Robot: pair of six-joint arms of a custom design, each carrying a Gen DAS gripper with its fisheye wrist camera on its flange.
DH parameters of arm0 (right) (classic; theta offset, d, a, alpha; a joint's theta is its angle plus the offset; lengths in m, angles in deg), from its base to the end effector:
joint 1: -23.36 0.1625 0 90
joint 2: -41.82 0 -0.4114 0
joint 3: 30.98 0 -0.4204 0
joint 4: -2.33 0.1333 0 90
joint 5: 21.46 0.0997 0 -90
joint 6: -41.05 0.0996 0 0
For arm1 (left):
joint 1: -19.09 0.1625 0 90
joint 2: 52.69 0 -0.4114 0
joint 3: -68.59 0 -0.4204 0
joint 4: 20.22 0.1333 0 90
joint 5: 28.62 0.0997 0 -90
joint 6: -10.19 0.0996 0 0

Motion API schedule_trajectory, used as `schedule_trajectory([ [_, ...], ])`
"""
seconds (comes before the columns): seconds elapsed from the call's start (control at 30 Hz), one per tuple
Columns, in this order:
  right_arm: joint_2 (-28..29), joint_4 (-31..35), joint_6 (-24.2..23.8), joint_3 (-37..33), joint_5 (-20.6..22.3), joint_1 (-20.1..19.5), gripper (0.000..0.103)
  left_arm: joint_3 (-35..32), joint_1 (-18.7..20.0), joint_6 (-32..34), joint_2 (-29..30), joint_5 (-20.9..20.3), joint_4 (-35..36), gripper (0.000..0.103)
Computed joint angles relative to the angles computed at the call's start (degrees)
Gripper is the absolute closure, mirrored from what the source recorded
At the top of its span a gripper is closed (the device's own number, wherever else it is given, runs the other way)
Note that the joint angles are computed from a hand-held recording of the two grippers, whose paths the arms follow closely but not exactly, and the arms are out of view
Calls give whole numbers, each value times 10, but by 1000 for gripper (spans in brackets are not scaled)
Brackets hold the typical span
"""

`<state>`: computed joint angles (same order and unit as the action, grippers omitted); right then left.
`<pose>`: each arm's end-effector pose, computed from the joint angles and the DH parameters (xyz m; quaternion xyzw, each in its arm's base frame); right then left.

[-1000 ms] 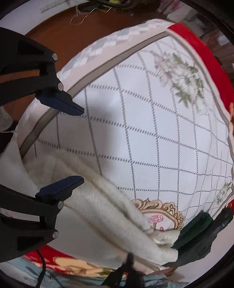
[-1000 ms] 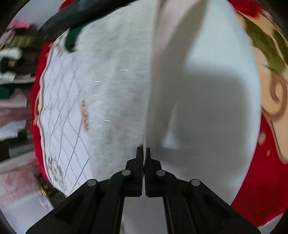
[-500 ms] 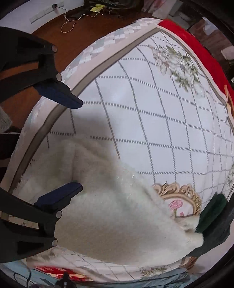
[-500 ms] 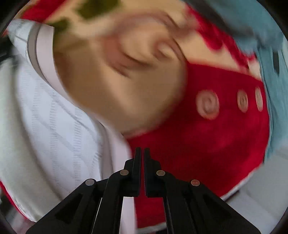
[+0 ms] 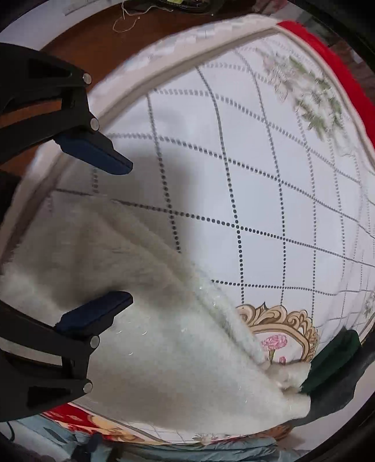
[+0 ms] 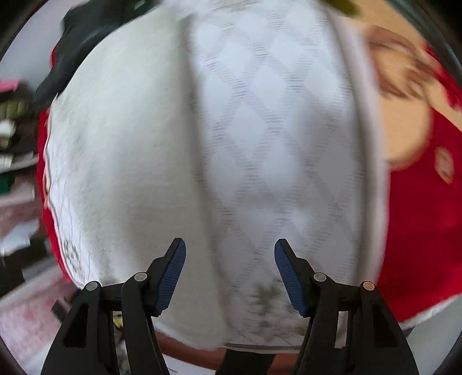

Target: Fold large clothes

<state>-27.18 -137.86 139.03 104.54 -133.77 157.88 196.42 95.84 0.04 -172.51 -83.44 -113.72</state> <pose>0.3378 -0.2073 0.0445 -0.4123 -0.8797 0.1365 0.1935 0.1158 -0.3403 0.3719 0.0377 0.9518 -0.0245 0.3033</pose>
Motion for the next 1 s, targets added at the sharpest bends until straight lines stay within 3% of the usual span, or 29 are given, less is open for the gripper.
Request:
schedule_trajectory([
  [0.03, 24, -21, -33, -14, 0, -14, 37, 3, 5, 15, 1, -8, -16, 69],
  [0.07, 40, -34, -54, -26, 0, -21, 37, 8, 0, 20, -6, -2, -24, 74],
  [0.23, 106, -57, -166, -117, -30, -54, 37, -6, -26, 27, -63, -26, 7, 80],
  [0.37, 163, -82, -237, -196, -63, -84, 38, -26, -20, 11, -68, -41, 40, 80],
  [0.4, 183, -84, -253, -219, -65, -99, 49, -24, -11, 14, -67, -39, 36, 80],
  [0.43, 203, -94, -274, -240, -62, -118, 70, -22, 2, 21, -60, -36, 30, 80],
  [0.5, 240, -97, -312, -275, -39, -156, 74, -22, 29, 35, -41, -35, 9, 79],
  [0.57, 285, -63, -348, -319, -28, -186, 74, -29, 45, 48, -21, -40, -4, 73],
  [0.67, 307, 7, -396, -369, -48, -179, 74, -52, 62, 44, 11, -60, -9, 71],
  [0.77, 251, -66, -451, -309, -30, -163, 62, -67, 75, 31, 19, -89, -6, 65],
  [0.8, 218, -96, -443, -272, -32, -156, 51, -64, 68, 27, 13, -82, -5, 60],
  [0.87, 161, -116, -412, -213, -66, -141, 40, -60, 59, 30, 2, -73, -6, 20],
  [0.97, 63, -106, -356, -116, -137, -142, 32, -44, 42, 23, -17, -44, -22, 16],
  [1.0, 47, -138, -356, -89, -133, -158, 32, -40, 40, 18, -19, -38, -25, 16],
])
